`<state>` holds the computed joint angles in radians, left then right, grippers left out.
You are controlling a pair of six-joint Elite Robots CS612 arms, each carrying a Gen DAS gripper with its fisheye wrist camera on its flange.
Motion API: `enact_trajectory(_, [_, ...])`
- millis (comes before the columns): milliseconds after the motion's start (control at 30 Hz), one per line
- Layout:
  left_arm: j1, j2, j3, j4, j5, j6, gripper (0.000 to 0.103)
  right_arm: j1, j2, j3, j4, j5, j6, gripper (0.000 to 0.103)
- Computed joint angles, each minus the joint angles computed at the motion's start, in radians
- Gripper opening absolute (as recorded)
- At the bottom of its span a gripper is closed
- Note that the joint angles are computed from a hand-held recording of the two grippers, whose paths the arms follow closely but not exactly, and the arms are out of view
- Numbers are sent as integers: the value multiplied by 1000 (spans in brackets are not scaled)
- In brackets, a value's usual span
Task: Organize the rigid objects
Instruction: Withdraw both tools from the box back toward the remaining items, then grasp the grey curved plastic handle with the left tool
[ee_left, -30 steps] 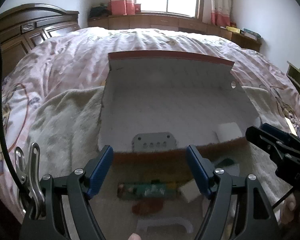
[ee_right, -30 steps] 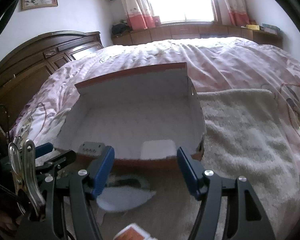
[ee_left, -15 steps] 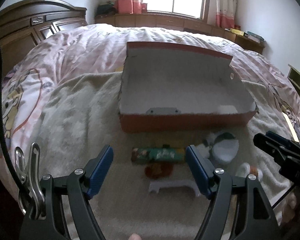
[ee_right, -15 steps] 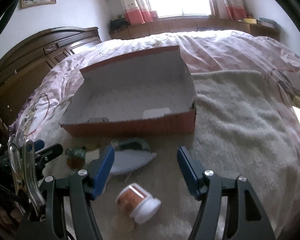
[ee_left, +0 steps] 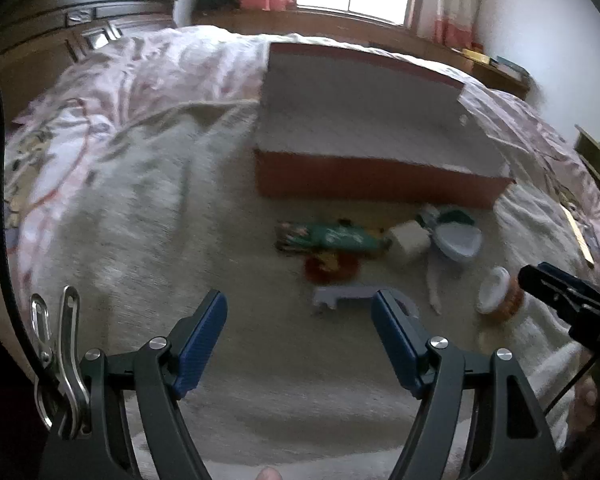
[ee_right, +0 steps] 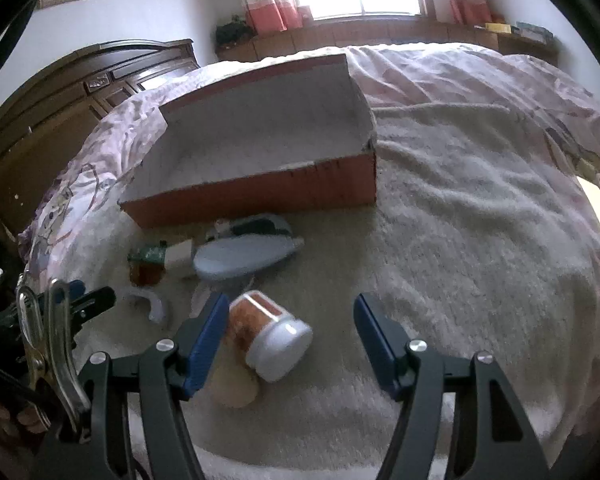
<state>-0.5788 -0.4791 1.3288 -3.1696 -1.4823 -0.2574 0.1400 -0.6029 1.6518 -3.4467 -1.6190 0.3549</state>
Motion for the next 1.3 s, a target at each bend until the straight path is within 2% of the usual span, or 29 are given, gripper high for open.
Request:
enact_trajectory(267, [-12,21,-28,38,-56,50,76,0,-9,34,-2,14,7,68])
enact_trajectory(533, [-18,38,-52,57,-68,56,76,4,-24,71,2,19,-3,69])
enact_trajectory(767, [-10,41,-55,42,-115,-6,77,11,-19,75,34,31,-19,69])
enact_trajectory(967, [-11,49,-67,33,-119,-50,77,13,-10,68,54,38,-12,69])
enact_trajectory(1100, [-19,56,-80,39,-91,-54,77,17,-5,63,54,26,-22,71])
enact_trajectory(1300, [-38,61,-87,53,-4,-11,77,18,-1,61,49,28,-28,74])
